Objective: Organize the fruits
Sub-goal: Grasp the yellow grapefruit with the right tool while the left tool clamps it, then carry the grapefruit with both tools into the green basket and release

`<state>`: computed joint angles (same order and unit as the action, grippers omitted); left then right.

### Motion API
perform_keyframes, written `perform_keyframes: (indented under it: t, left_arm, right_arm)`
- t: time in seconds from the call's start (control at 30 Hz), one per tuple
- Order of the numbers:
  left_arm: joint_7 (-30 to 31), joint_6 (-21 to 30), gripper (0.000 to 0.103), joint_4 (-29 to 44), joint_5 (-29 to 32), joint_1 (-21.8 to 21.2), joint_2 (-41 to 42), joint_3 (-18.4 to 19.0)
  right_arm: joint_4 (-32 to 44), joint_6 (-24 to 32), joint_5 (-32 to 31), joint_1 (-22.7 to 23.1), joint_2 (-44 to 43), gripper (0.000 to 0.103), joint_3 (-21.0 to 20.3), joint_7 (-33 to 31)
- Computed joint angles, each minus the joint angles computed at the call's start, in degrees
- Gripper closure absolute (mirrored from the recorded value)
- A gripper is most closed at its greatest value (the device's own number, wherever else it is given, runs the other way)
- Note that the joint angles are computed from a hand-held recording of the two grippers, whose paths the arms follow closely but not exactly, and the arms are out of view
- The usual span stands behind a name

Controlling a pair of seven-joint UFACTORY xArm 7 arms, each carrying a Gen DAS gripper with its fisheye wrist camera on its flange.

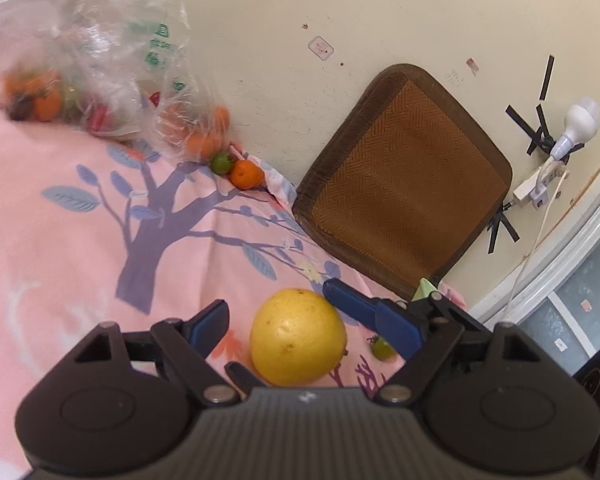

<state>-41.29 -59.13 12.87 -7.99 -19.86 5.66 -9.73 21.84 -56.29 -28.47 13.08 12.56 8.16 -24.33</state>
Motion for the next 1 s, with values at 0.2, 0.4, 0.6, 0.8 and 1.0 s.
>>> perform_keyframes:
  t: [0.2,0.4,0.6,0.8,1.0]
  left_arm:
    - [1.7,4.9,0.038,4.8,1.9,0.5,3.3,0.4]
    - [-2.6,1.2,0.038,5.4,9.5,3.6,6.5,0.9]
    - [-1.3,1.8,0.045,5.2,8.5,3.0,5.5,0.5]
    - [0.8,4.8,0.045,5.1,4.4,0.2,1.8,-0.7]
    - [3.2,9.9,0.044,11.4,4.6,-2.3,1.2,-1.8]
  right_arm:
    - [5.5,7.2,-8.0,-4.7,-0.2,0.027,-0.7,13.5]
    - [10.9,14.6,-17.6,-8.1,1.3,0.025,-0.3,26.3]
    - [9.7,15.0,-15.2,-7.1,0.6,0.038,-0.2,26.3]
    - [5.1,8.3,-7.7,-5.4,1.2,0.038,-0.8,19.5]
    - [1.5,4.6,-7.5,-8.0,-2.2,0.038,-3.2,17.5]
